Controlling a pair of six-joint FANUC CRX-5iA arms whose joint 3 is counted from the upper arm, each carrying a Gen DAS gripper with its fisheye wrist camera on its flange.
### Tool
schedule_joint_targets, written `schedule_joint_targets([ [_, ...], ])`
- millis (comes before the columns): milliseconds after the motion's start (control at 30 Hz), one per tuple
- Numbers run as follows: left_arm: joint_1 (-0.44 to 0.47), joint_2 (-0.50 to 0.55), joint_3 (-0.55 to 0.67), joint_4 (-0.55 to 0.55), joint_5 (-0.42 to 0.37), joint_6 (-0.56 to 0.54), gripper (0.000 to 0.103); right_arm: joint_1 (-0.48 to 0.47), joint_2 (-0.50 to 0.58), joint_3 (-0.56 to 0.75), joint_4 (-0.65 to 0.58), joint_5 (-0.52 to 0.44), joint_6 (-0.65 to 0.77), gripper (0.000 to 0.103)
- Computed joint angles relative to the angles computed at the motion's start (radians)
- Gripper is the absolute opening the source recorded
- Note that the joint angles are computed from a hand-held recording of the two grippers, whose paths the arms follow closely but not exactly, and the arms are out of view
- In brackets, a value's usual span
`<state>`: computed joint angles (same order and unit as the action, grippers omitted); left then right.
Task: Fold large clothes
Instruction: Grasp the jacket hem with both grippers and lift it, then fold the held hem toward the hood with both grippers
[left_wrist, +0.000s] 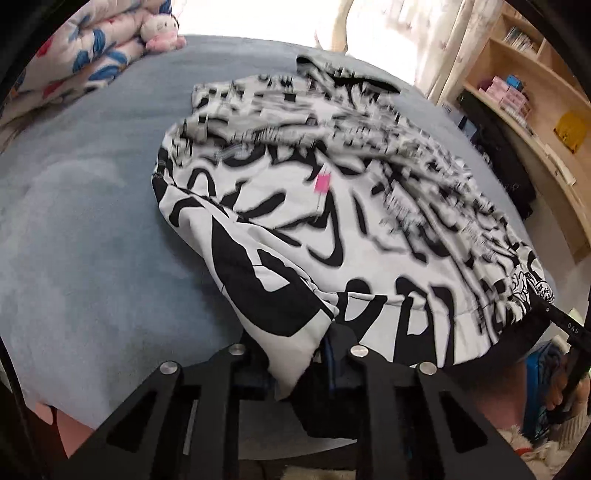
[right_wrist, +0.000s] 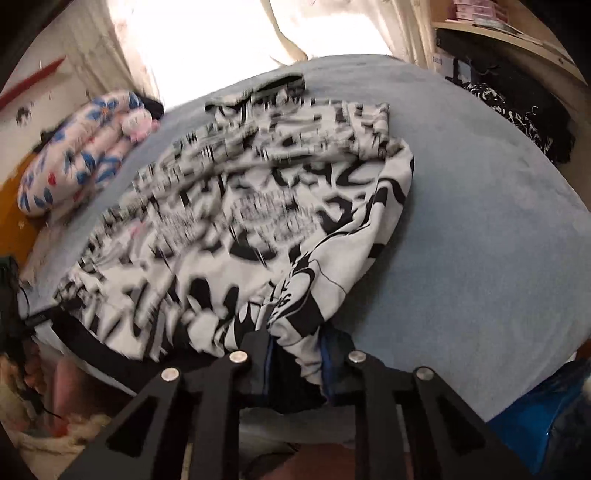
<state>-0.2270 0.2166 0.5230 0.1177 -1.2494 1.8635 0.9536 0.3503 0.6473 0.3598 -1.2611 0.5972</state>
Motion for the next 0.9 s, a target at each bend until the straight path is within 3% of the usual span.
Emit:
schedule_joint_targets([
  [333, -0.002, -0.066, 0.021, -0.031, 0.016, 0.03, 0.014, 0.034, -0.014, 0.079, 0.051, -0.002, 0.024, 0.017],
  [733, 0.035, -0.089, 0.086, 0.054, -0.082, -0.011, 0.014, 0.03, -0.068, 0.135, 0.0, -0.042, 0.039, 0.017],
  [900, 0.086, -0.006, 0.19, 0.125, -0.108, 0.002, 0.014, -0.029, -0.04, 0.19, -0.068, -0.003, 0.016, 0.017],
])
